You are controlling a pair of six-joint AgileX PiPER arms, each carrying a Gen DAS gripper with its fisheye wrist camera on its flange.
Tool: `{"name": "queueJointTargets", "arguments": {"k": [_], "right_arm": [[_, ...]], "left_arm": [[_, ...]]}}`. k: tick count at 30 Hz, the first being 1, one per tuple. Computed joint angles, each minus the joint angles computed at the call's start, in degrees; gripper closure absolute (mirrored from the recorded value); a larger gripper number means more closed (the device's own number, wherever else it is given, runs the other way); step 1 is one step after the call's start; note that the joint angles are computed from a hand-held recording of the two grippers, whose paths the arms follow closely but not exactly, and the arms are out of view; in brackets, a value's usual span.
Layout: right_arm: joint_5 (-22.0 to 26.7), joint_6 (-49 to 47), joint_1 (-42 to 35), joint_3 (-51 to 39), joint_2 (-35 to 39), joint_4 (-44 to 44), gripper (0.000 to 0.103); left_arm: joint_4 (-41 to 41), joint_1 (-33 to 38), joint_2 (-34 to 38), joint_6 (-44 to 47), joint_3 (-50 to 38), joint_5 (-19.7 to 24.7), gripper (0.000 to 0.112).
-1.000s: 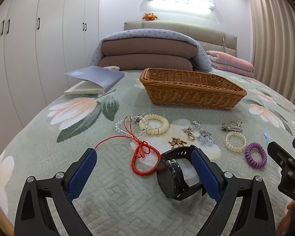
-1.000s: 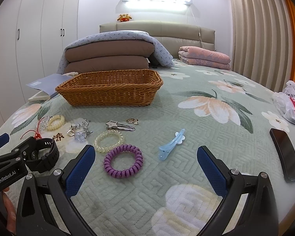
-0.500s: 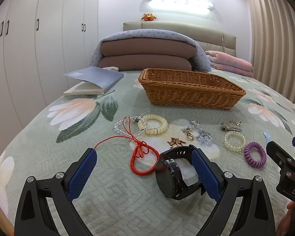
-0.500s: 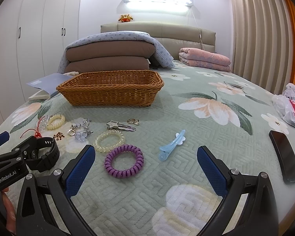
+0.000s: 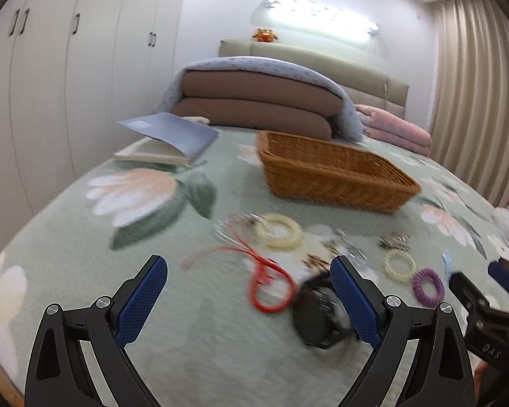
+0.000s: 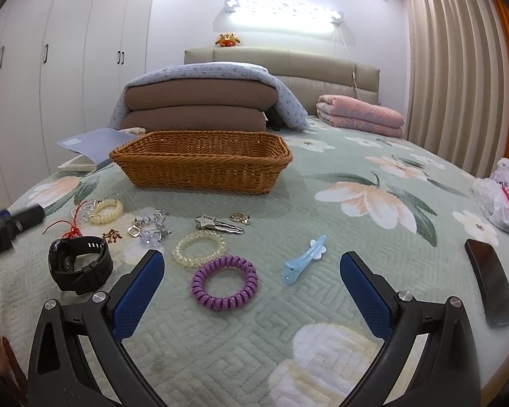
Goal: Organize jewelry
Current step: 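Grasp the black watch with the left tool while the right tool grasps the purple coil hair tie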
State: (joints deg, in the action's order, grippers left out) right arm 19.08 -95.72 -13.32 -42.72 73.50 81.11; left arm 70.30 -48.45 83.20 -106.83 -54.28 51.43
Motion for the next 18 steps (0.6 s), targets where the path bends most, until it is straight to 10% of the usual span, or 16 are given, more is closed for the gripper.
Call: {"name": "queueJointTargets", "arguments": {"k": [8, 11, 18], "right_arm": [[5.0, 1.1, -3.2, -0.8, -0.3, -0.7, 0.020], [7.8, 9.7, -5.5, -3.9, 1.2, -9.4, 0.053], [21.1, 25.4, -10.1, -15.0, 9.8, -24.0, 0.056]], "left_arm": [[-4.7, 6.2, -8.0, 7.5, 4.8, -12.5, 0.026], [-10.3, 6.5, -5.9, 13.0, 2.6, -17.2, 0.032], [-16.0, 5.6, -0.3, 14.1, -0.7, -22.1, 0.041]]}}
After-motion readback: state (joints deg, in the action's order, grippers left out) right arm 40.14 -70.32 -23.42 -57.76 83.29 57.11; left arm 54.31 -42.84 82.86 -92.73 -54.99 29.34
